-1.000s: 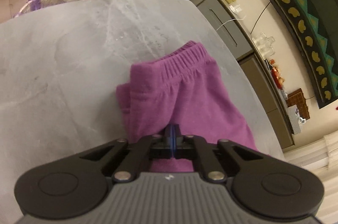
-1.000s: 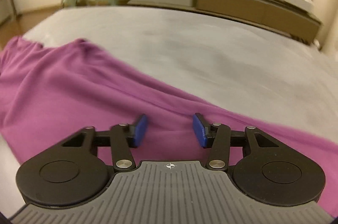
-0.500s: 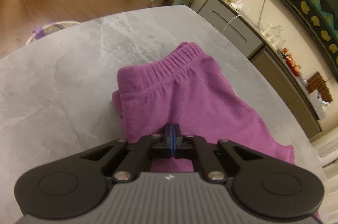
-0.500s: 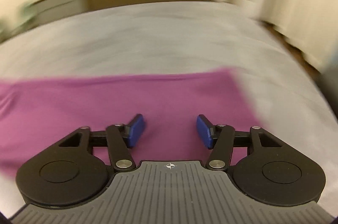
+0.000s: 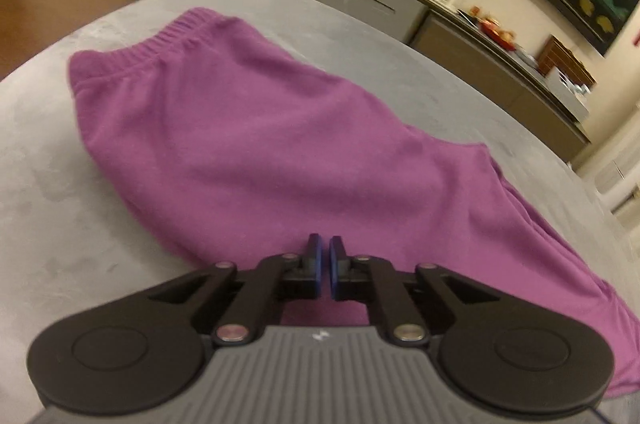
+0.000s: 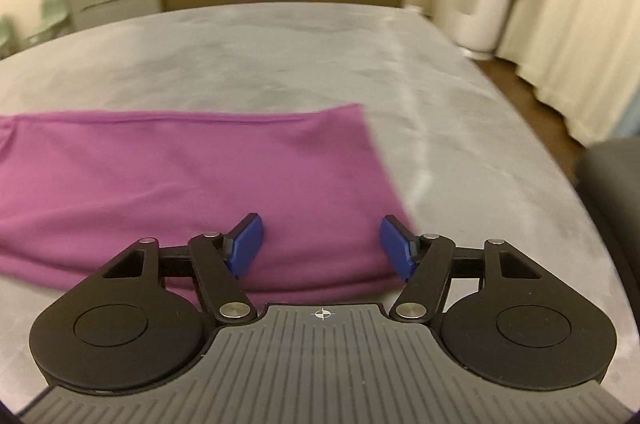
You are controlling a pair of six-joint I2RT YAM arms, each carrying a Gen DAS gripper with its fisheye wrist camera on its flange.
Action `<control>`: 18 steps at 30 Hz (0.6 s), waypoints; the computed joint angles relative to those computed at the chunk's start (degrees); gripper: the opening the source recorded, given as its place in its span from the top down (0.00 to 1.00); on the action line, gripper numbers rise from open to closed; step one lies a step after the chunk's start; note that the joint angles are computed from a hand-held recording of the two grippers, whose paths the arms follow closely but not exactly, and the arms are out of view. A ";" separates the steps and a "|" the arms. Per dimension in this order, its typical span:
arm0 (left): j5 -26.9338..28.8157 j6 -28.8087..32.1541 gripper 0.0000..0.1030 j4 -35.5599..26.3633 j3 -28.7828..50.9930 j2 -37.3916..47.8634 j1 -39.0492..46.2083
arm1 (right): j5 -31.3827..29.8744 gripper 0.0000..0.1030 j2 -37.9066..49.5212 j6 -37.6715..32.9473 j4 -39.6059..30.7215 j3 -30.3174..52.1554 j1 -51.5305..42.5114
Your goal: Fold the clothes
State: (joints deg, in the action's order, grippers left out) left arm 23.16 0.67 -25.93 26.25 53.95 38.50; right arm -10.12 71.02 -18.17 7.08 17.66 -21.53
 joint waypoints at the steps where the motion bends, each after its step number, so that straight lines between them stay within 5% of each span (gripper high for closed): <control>1: -1.07 -0.75 0.83 0.06 -0.80 -2.78 -2.01 | 0.40 0.42 -1.67 0.81 0.33 -0.78 1.49; 5: -3.59 -4.60 0.74 0.15 -4.09 -13.92 -14.50 | -1.01 0.41 -11.18 6.66 1.24 -5.69 16.35; 10: -16.67 -7.00 0.74 0.08 -7.14 -15.31 -31.51 | 9.83 0.38 0.91 11.48 12.61 -6.67 40.76; 12: -18.09 -5.05 0.74 -2.30 -7.84 -17.78 -32.33 | 8.97 0.36 0.86 9.01 14.46 -8.44 38.98; 14: -17.48 -4.06 0.74 -4.05 -7.69 -19.19 -31.24 | 1.83 0.32 -1.81 7.40 8.81 -8.00 30.65; 18: -22.65 -9.57 0.74 -4.57 -6.89 -21.32 -38.11 | -2.74 0.33 -4.04 6.25 4.52 -7.29 21.54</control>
